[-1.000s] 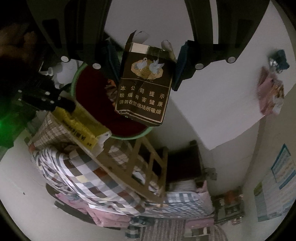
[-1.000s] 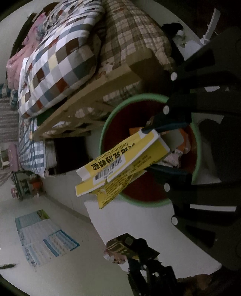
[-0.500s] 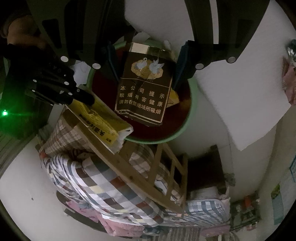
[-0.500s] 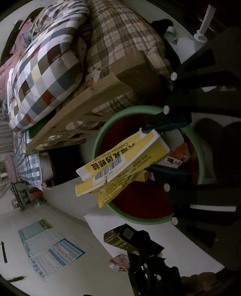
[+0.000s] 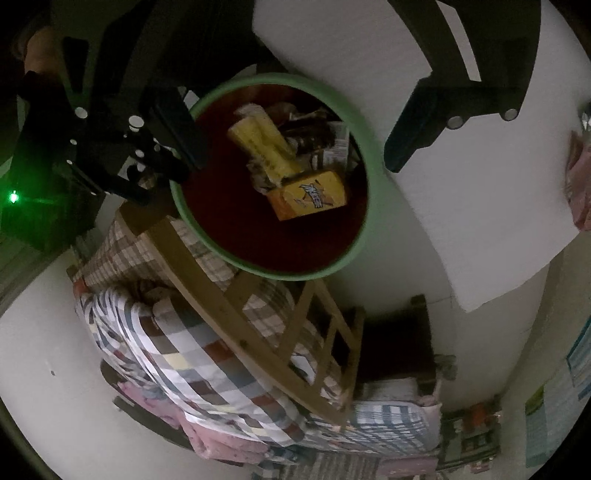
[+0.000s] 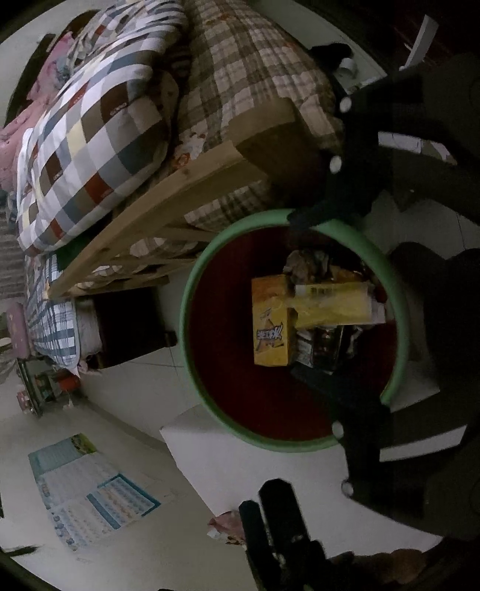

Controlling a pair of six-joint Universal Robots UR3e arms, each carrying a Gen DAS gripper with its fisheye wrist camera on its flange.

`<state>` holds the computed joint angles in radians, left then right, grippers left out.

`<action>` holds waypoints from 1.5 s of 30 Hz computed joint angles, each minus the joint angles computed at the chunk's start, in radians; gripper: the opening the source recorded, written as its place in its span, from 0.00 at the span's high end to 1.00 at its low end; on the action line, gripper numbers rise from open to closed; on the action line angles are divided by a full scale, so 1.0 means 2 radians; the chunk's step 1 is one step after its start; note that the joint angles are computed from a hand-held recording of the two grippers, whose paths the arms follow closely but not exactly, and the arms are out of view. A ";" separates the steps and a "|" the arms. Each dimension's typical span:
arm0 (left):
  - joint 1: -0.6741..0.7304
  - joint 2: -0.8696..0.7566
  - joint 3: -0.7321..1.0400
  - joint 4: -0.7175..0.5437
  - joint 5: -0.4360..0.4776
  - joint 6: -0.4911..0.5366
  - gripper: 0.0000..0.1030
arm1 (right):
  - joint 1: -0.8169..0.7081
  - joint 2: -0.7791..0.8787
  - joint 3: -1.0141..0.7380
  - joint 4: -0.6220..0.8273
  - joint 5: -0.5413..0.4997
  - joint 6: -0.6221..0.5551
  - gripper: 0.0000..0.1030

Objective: Collect trash
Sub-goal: 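Move both open tools back over the blue bag and pink foil bag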

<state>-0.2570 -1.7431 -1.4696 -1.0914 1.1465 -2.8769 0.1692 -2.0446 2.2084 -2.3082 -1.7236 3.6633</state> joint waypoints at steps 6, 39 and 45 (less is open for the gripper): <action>0.028 0.030 -0.023 -0.005 -0.016 0.003 0.08 | 0.031 0.022 -0.028 0.005 -0.021 0.014 0.07; 0.542 0.316 -0.126 -0.339 -0.106 0.348 0.08 | 0.297 0.398 -0.515 0.127 -0.119 0.099 0.05; 0.675 0.320 -0.094 -0.451 -0.104 0.485 0.08 | 0.340 0.504 -0.686 0.207 -0.133 0.119 0.05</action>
<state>1.0939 -1.1038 -1.6586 -1.9941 0.9390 -1.9061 0.8493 -1.0357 0.8373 -1.8944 -1.9903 3.9007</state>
